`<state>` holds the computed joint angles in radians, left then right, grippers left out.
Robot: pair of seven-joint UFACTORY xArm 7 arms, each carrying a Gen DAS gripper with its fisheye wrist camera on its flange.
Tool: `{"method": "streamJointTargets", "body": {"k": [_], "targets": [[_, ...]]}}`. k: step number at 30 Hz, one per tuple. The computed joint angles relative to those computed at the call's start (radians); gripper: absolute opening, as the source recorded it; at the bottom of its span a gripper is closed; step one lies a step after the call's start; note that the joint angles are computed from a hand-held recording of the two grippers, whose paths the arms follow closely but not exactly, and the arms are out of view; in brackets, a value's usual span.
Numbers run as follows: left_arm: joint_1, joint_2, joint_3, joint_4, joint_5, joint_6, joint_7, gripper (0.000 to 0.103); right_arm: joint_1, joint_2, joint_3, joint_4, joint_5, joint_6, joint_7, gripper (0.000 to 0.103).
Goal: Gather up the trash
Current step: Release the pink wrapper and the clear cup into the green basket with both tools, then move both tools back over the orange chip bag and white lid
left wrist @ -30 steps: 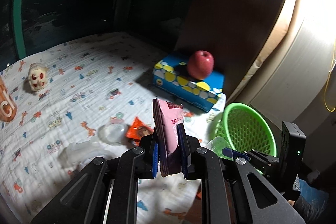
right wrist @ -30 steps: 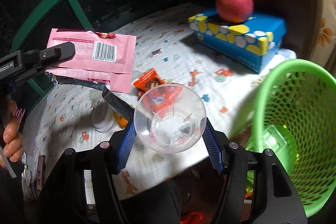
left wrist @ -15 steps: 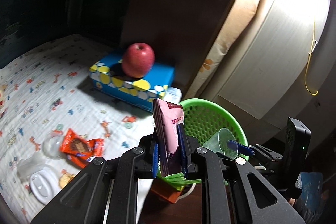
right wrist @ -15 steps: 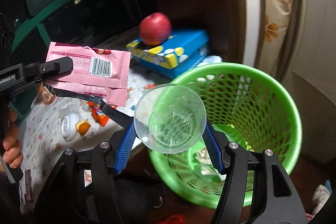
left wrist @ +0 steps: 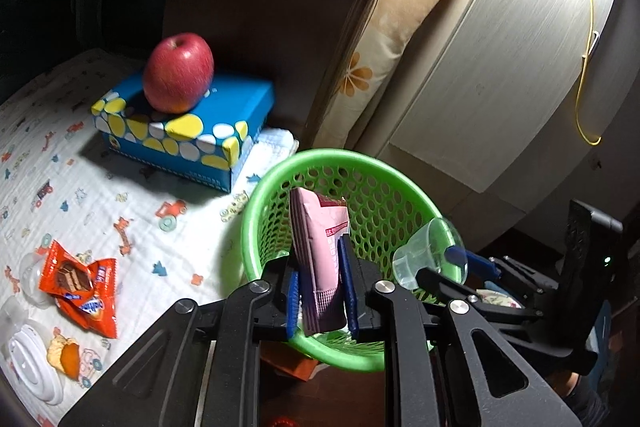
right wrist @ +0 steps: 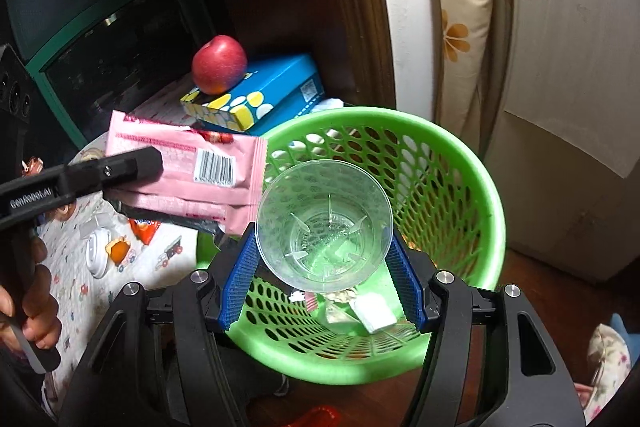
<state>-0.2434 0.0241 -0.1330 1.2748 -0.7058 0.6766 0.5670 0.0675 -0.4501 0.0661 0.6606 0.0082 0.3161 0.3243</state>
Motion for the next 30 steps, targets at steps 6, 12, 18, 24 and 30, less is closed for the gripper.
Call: {"method": "streamJointTargets", "body": {"k": [6, 12, 18, 24, 30], "targets": [[-0.002, 0.04, -0.009, 0.01, 0.044, 0.032, -0.046, 0.043, -0.003, -0.011, -0.016, -0.016, 0.008, 0.005, -0.007, 0.062], [0.007, 0.015, -0.005, -0.027, 0.062, 0.012, -0.037, 0.055, 0.003, 0.01, -0.018, -0.012, 0.018, 0.009, -0.015, 0.062], [0.018, -0.048, 0.02, -0.099, 0.119, -0.049, -0.065, 0.07, 0.004, 0.065, -0.007, 0.013, 0.017, 0.014, -0.007, 0.063], [0.043, -0.107, 0.061, -0.172, 0.142, -0.116, -0.075, 0.082, -0.007, 0.117, 0.009, 0.04, -0.013, 0.018, 0.02, 0.071], [0.083, -0.137, 0.101, -0.218, 0.196, -0.153, -0.099, 0.083, 0.001, 0.131, 0.016, 0.055, -0.031, 0.016, 0.037, 0.076]]}}
